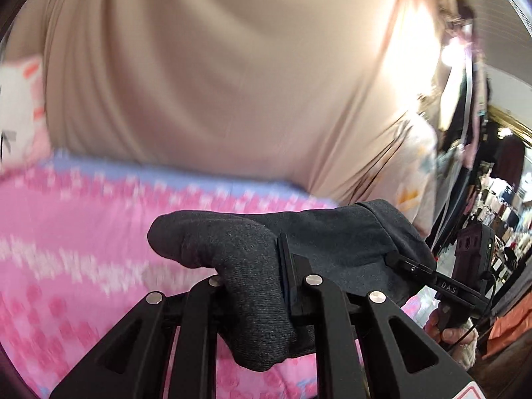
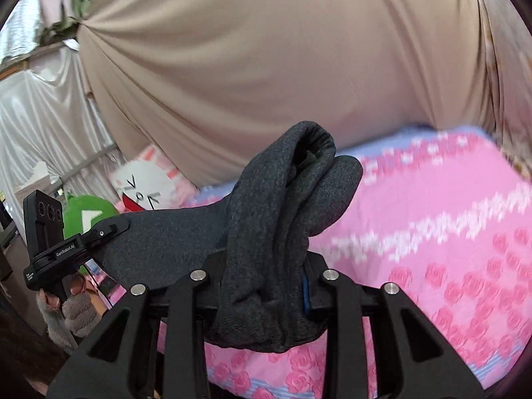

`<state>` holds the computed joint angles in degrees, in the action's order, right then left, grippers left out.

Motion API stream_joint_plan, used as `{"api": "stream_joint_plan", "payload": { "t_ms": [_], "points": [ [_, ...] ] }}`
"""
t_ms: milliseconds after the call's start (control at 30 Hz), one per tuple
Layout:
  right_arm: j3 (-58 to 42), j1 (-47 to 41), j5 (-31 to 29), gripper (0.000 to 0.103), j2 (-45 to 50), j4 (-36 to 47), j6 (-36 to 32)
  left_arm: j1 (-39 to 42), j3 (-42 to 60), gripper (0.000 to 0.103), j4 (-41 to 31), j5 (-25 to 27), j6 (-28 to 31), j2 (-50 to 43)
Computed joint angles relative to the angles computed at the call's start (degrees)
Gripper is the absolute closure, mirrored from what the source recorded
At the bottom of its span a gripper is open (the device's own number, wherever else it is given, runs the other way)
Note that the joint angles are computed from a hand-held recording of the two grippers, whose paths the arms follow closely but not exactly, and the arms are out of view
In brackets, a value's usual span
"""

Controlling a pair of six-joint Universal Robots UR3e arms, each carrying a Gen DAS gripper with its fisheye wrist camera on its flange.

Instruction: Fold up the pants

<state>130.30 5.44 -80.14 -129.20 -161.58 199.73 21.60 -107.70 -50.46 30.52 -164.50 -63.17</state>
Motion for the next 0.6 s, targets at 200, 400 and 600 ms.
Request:
{"api": "stream_joint_plan", "payload": {
  "t_ms": [200, 400, 600],
  "points": [
    [-10.03, 6.04, -7.91, 0.074, 8.52, -9.73, -4.07, -2.57, 8.81, 0.091, 18.98, 1.78, -11.11, -6.03],
    [-21.11, 2.13, -4.33, 0.073, 20.61, -18.08, -7.62, -8.75, 21.76, 0.091, 36.31, 11.31, -18.88, -19.91],
    [-34.75, -3.74, 1.42, 0.073, 38.44, -22.47, -6.19, -17.17, 46.58, 0.090, 36.27, 23.11, -18.19, -43.04]
  ]
}}
